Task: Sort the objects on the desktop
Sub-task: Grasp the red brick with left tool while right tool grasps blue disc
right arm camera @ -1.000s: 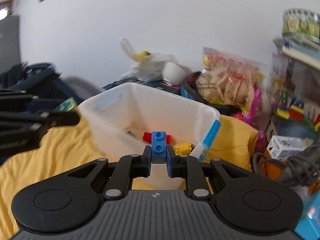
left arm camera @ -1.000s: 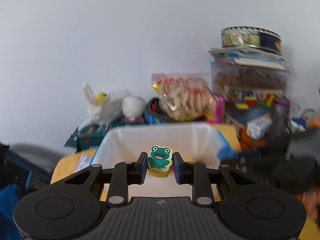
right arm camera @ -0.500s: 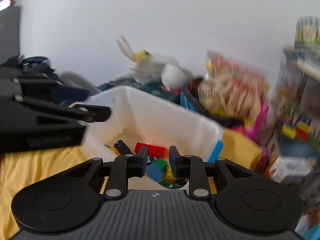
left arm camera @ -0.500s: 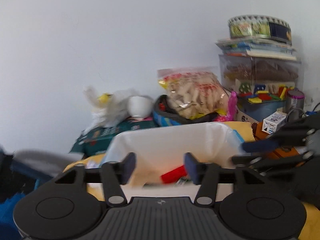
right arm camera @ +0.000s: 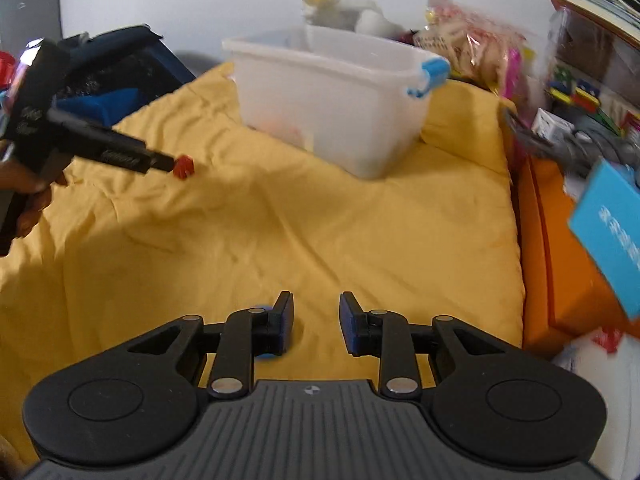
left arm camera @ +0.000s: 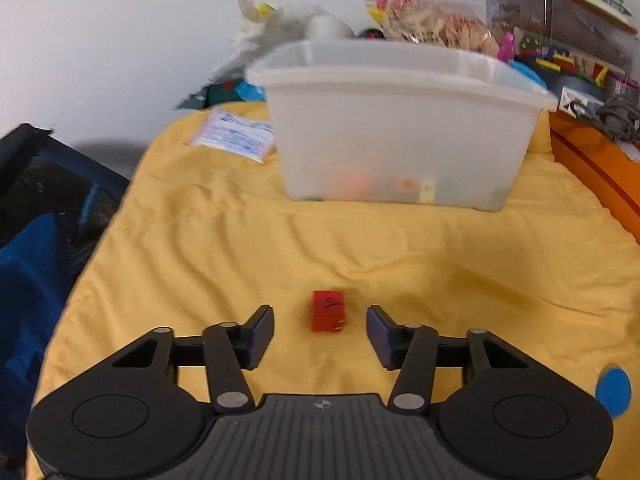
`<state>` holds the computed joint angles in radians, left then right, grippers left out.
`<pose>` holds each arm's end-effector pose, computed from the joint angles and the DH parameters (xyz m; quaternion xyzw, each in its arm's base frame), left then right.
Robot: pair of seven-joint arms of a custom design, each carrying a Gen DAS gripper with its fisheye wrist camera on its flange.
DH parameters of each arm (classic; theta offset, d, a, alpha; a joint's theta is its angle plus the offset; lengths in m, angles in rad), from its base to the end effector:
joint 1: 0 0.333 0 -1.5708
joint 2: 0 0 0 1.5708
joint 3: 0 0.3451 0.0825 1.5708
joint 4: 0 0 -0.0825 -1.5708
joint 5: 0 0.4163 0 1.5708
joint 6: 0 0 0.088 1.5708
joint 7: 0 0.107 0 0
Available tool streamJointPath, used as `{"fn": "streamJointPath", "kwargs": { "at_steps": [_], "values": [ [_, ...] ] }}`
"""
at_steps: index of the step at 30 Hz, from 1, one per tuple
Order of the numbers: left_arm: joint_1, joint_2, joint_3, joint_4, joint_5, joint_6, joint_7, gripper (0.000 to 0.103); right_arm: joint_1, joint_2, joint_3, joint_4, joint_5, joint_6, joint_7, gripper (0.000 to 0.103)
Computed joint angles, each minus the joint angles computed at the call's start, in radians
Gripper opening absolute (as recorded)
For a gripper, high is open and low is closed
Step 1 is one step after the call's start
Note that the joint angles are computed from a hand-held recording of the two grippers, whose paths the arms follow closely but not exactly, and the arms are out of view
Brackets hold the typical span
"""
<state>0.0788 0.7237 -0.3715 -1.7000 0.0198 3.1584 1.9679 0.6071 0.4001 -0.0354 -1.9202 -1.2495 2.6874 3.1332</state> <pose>0.7467 -0.1693 0.2858 -0.4606 0.7977 -0.3216 0.2192 0.5518 0.3932 0.3108 -0.6795 0.6262 -0.2992 0.2379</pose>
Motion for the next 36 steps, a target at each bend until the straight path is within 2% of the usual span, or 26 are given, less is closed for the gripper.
{"fn": "streamJointPath", "kwargs": {
  "at_steps": [2, 3, 4, 5, 6, 8, 10, 15, 19, 21, 23, 26, 31, 32, 33, 35, 36],
  "values": [
    [0.021, 0.056, -0.042, 0.063, 0.002, -0.045, 0.025, 0.041, 0.018, 0.002, 0.001, 0.015, -0.018, -0.049, -0.029, 0.029],
    [0.007, 0.081, -0.034, 0.093, -0.001, -0.058, 0.028, 0.031, 0.026, -0.002, 0.002, 0.013, -0.033, -0.064, -0.030, 0.029],
    [0.002, 0.089, -0.024, 0.103, 0.021, -0.069, -0.004, 0.029, 0.028, -0.002, 0.003, 0.015, -0.045, -0.071, -0.027, 0.029],
    [0.021, 0.089, -0.049, 0.101, -0.028, -0.072, 0.028, 0.022, 0.027, -0.003, 0.005, 0.014, -0.054, -0.074, -0.018, 0.029],
    [0.051, 0.078, -0.080, 0.083, -0.047, -0.076, 0.032, 0.022, 0.025, -0.006, 0.008, 0.013, -0.058, -0.073, -0.010, 0.029],
    [0.120, 0.034, -0.144, -0.007, -0.057, -0.016, 0.074, 0.022, 0.021, -0.008, 0.015, 0.008, -0.061, -0.066, 0.005, 0.029],
    [0.219, -0.024, -0.229, -0.130, -0.047, 0.027, 0.109, 0.022, 0.011, -0.003, 0.024, 0.002, -0.047, -0.043, 0.011, 0.029],
    [0.491, -0.161, -0.452, -0.440, -0.013, 0.068, 0.093, 0.022, -0.010, 0.026, 0.021, -0.002, 0.031, 0.058, 0.018, 0.029],
    [0.609, -0.212, -0.544, -0.587, 0.016, 0.101, 0.025, 0.022, 0.016, 0.054, -0.009, 0.025, 0.051, 0.088, -0.004, 0.034],
    [0.608, -0.214, -0.537, -0.607, 0.030, 0.096, -0.007, 0.022, 0.035, 0.070, -0.019, 0.044, 0.061, 0.062, -0.018, 0.057],
    [0.600, -0.216, -0.523, -0.622, 0.059, 0.107, -0.021, 0.022, 0.045, 0.083, -0.022, 0.058, 0.085, 0.042, -0.035, 0.057],
    [0.601, -0.215, -0.517, -0.624, 0.096, 0.126, -0.053, 0.022, 0.048, 0.092, -0.030, 0.058, 0.112, 0.065, -0.051, 0.057],
    [0.558, -0.235, -0.465, -0.637, 0.144, 0.161, -0.110, 0.022, 0.052, 0.104, -0.045, 0.064, 0.164, 0.061, -0.071, 0.057],
    [0.556, -0.238, -0.459, -0.642, 0.159, 0.167, -0.118, 0.022, 0.043, 0.105, -0.040, 0.063, 0.191, 0.069, -0.089, 0.053],
    [0.550, -0.242, -0.450, -0.646, 0.173, 0.172, -0.125, 0.022, 0.033, 0.106, -0.036, 0.060, 0.216, 0.086, -0.112, 0.042],
    [0.551, -0.247, -0.446, -0.650, 0.201, 0.171, -0.142, 0.022, 0.045, 0.096, -0.055, 0.048, 0.231, 0.111, -0.098, 0.042],
    [0.567, -0.246, -0.457, -0.652, 0.218, 0.171, -0.154, 0.022, 0.075, 0.079, -0.090, 0.035, 0.187, 0.134, -0.031, 0.042]
  ]
}}
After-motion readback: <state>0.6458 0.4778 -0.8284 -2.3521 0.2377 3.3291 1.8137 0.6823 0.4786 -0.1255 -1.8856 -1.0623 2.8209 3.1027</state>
